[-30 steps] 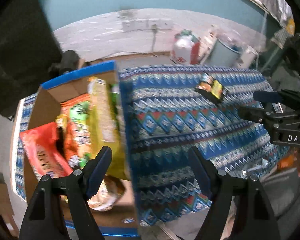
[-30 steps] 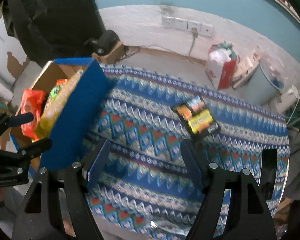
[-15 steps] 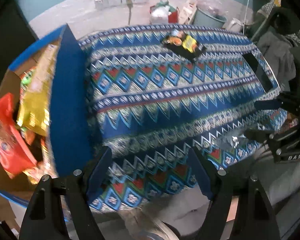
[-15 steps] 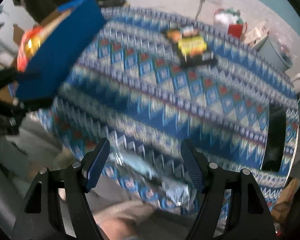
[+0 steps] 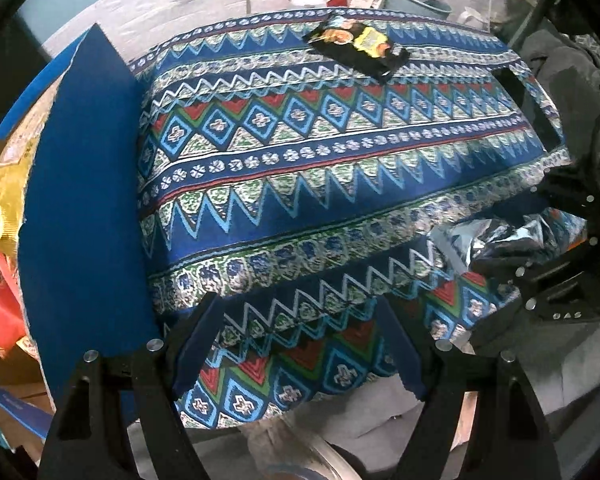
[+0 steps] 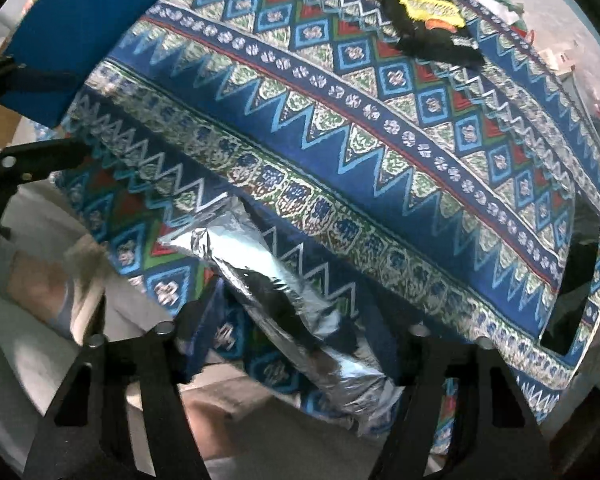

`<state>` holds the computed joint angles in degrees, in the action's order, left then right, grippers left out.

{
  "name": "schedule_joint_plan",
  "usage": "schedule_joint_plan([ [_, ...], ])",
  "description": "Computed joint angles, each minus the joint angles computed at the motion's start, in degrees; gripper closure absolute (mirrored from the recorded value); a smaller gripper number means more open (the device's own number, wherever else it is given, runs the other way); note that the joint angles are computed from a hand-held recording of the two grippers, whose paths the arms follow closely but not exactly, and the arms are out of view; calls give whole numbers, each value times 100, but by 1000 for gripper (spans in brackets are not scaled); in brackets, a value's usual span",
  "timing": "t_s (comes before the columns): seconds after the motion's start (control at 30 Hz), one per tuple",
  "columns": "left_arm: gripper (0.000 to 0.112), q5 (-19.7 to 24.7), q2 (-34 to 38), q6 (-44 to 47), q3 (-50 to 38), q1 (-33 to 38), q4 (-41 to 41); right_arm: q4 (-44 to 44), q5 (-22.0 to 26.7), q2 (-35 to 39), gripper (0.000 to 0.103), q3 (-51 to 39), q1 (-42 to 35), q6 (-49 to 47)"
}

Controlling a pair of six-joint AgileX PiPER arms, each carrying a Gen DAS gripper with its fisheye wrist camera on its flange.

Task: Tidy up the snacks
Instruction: 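Grasp the silver foil bag with the right tool while the left tool grasps the black chip bag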

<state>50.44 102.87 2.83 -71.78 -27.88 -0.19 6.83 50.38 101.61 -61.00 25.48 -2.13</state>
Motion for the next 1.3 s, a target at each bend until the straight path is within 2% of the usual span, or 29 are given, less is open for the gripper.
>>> schedule_joint_plan([
  [0.1,32,-30,136,-8,-65,30,-2,255,-64,72,64,-58,-124,-159],
  [0.27,32,-34,334,-36,-209,18,-27,369,-61,159,75,-156,-283,-93],
  [0.5,32,29,610,-142,-561,-28,-13,584,-354,249,79,-207,-635,88],
  [0.87,32,327,1282,-471,-1644,-107,-83,65,-350,564,79,-1296,-1383,372],
  [1.13,32,1004,2371,-842,-3530,-164,139,-229,119,1037,79,-2273,-1915,315],
  [1.3,32,1551,3159,-999,-4845,-178,278,-315,547,1816,79,-3477,-2116,290],
])
